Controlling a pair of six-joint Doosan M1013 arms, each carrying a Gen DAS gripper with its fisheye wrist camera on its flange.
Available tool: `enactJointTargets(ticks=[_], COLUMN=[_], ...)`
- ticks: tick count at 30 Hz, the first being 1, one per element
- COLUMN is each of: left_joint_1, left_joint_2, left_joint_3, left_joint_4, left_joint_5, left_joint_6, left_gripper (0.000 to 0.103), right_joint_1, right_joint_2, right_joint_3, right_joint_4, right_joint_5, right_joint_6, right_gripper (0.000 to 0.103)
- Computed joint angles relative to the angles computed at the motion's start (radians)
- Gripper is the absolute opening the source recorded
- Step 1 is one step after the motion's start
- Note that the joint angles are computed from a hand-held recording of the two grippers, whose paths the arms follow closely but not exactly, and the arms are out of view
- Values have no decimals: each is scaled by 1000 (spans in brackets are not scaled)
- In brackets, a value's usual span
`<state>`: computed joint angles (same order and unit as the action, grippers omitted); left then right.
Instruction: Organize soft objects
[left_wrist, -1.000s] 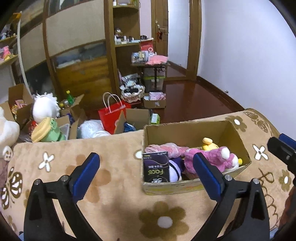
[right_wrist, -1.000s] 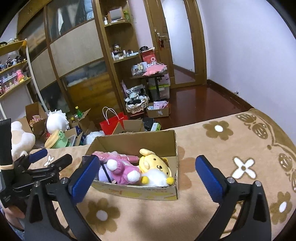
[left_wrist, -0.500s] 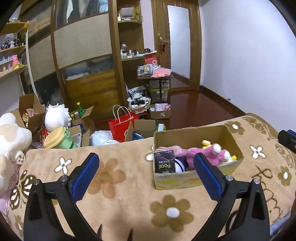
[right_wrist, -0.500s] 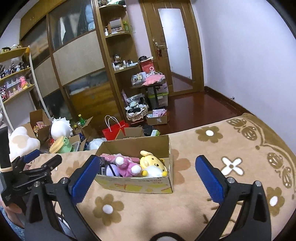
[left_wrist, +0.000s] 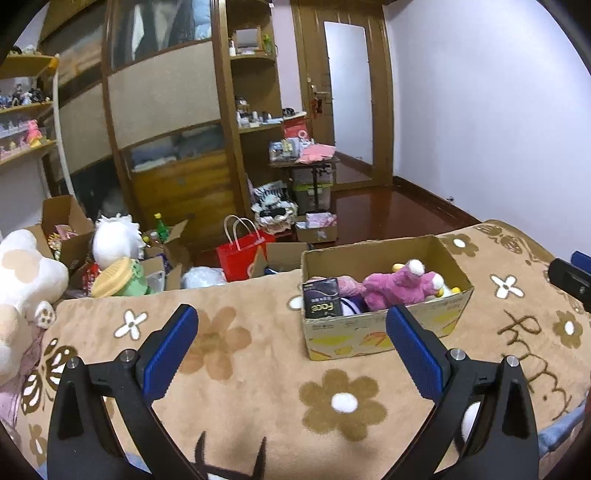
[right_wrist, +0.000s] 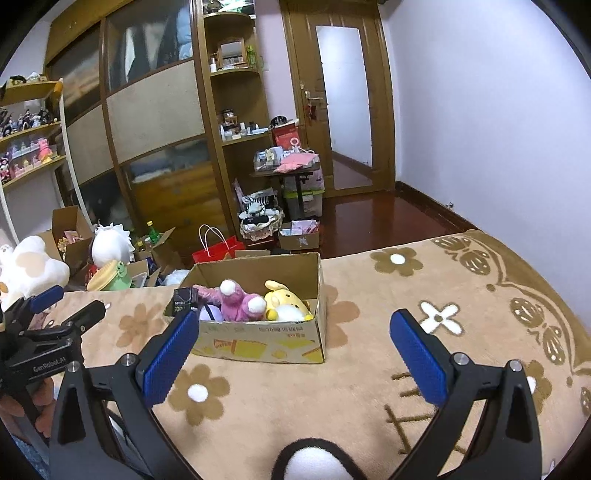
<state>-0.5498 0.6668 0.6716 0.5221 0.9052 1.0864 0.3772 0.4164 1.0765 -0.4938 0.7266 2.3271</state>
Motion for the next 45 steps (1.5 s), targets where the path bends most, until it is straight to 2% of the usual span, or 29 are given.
enactJointTargets(ticks=[4,8,22,45], left_joint_1=[-4,-6,-8,-8], left_joint_2=[-9,-15,-7,-9], left_joint_3=[24,44,44,49], left_joint_4=[17,12,9,9], left_joint_5=[-6,-14,4,-7], left_joint_6=[5,23,39,37], left_gripper=[101,101,101,101], right_joint_1=[6,22,18,19], right_joint_2=[-16,-26,-24,-17], right_joint_3=[39,64,79,73], right_joint_4=[-70,-204,-163,-118], right_joint_5=[-27,-14,-15,-13], right_joint_6=[54,135,116,64], right_gripper=[103,103,103,103])
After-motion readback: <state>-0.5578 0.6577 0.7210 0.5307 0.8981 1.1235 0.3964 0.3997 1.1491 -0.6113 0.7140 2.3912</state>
